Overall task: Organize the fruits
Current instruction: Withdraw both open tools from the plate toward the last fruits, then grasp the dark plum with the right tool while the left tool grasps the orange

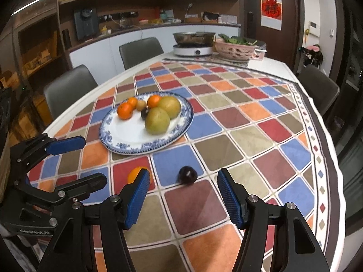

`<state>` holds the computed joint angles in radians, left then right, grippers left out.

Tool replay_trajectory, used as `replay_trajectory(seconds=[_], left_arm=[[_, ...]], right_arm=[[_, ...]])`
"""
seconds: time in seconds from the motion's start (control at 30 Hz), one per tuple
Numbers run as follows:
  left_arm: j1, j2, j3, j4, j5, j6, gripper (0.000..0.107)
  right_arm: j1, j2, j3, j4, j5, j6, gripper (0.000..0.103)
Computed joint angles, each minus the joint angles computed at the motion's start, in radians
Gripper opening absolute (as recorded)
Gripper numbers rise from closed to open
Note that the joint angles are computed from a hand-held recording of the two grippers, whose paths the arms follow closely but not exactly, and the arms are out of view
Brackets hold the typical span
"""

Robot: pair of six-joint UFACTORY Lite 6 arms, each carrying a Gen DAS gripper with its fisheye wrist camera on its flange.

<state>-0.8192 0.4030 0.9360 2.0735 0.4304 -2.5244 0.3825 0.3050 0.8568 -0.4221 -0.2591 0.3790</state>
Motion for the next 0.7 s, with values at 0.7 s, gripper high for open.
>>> replay_trajectory(seconds=[0.7], left_arm=[[0.118, 0.234, 0.219, 0.366, -0.217, -0.273, 0.048]], right_arm=[[-0.033, 0.308, 0.262, -0.446, 0.038, 0.402, 0.044]])
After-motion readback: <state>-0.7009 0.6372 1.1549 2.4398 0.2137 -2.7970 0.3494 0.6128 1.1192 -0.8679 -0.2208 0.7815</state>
